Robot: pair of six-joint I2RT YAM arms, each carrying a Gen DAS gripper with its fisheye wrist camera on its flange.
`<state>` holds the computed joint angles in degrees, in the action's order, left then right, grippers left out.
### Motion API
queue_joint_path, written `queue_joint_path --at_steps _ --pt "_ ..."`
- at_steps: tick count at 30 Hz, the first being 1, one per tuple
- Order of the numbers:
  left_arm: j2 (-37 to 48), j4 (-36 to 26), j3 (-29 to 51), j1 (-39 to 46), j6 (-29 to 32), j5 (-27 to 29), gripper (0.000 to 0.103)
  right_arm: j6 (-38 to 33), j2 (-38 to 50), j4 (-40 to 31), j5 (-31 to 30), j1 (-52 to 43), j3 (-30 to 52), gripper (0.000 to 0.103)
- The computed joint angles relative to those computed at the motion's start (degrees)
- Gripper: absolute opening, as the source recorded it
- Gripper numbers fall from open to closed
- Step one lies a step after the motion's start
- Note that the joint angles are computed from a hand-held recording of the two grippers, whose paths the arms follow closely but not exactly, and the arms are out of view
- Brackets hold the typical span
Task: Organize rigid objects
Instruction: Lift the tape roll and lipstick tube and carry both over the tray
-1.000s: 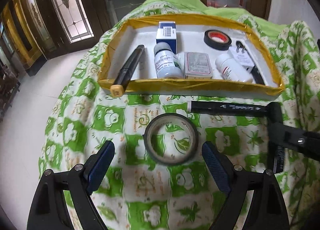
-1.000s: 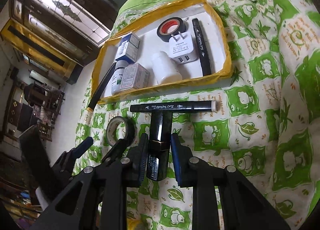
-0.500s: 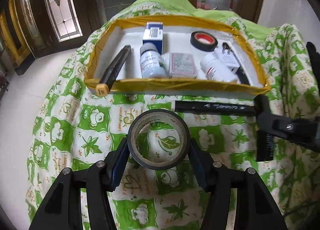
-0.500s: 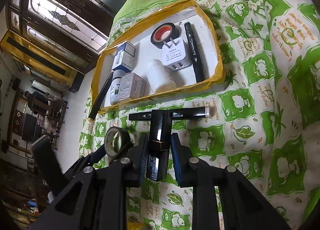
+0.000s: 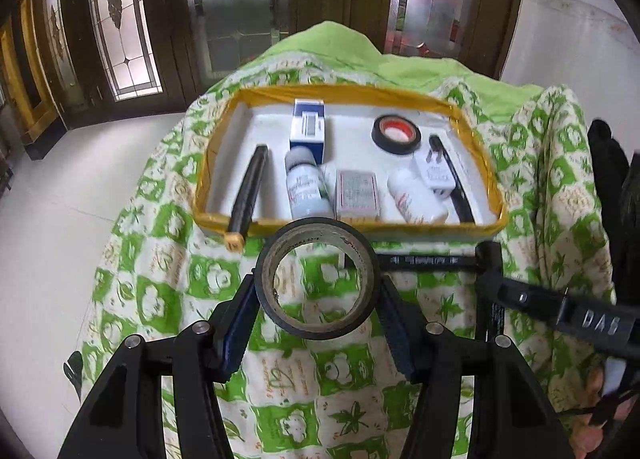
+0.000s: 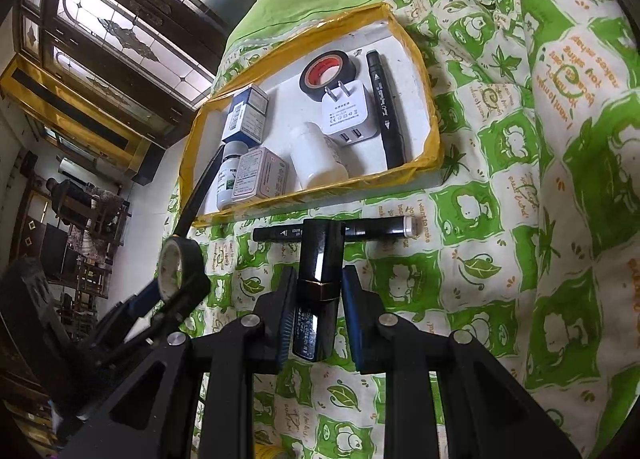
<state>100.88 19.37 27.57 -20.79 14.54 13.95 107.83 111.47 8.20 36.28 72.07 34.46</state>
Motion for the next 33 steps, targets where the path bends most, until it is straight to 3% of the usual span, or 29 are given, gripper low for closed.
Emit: queue_joint_path --at_steps 15,33 --pt "5.1 -11.3 16.5 1.5 0.1 0.0 0.062 -13.0 -6.6 -4.9 -0.7 -8.2 1.8 0.022" --pt "26.6 -23.3 45.8 -0.3 -3.6 -1.0 0.062 -34.7 -3.1 6.7 -11.4 -28.1 3.5 0.022"
